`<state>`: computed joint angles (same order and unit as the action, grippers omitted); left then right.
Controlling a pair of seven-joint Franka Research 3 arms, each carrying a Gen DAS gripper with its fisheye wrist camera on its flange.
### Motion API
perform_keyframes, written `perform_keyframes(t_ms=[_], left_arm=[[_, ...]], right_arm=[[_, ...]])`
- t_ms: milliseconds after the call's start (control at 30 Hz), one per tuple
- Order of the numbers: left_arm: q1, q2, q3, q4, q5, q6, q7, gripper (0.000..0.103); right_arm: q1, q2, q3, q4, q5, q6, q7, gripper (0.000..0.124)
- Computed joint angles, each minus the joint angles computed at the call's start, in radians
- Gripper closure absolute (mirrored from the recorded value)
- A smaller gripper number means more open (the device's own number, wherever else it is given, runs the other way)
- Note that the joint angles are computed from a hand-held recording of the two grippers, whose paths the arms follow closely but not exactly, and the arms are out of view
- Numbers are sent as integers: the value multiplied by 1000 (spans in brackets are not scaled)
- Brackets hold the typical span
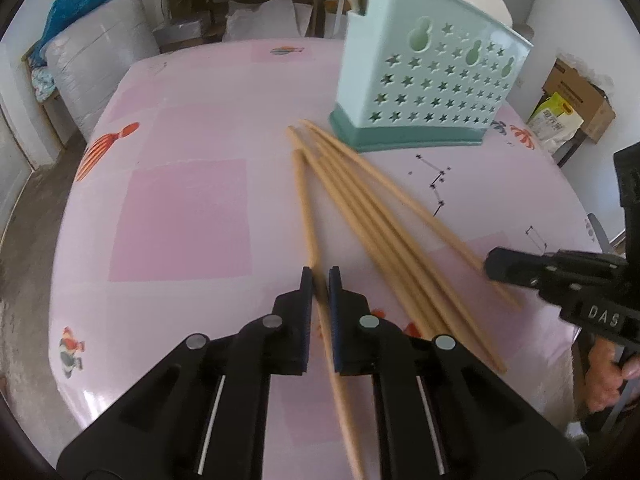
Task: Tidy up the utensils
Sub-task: 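Grasp a wooden chopstick with the right tool while the left tool grasps another, then lift both held chopsticks upright toward the mint holder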
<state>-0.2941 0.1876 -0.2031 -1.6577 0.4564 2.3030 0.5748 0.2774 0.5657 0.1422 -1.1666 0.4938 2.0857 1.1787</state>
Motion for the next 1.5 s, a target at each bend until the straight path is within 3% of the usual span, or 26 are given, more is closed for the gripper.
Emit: perform_keyframes(t_ms=[200,367,400,700,833,967,1167,1500], left_arm=[[26,-60,-4,-64,-68,10,21,96],[45,-39,-1,-45,-111,36,36,92],[45,-26,1,-27,-107,30,39,92],[12,105,27,156,-3,-85,89,91],[0,119,34,181,16,-105,90,92],[3,82,30,125,-4,-65,41,96],[27,-7,13,-33,-80,101,-78,96],[53,30,0,20,-164,85,39,92]], right_arm=[[-26,-6,-10,15,-17,-71,-44,118],[-13,-6,-6,40,-39,-47,-117,111],[-1,2,-6,54,-50,-34,-130,107],[86,172,-17,294,-163,-31,-171,106],[86,162,-13,265,-170,-12,-190,117],[55,85,-10,149,-136,-1,-191,117],[11,-23,-32,-3,-98,3,-110,117],[8,24,-30,83,-109,-62,-62,115]])
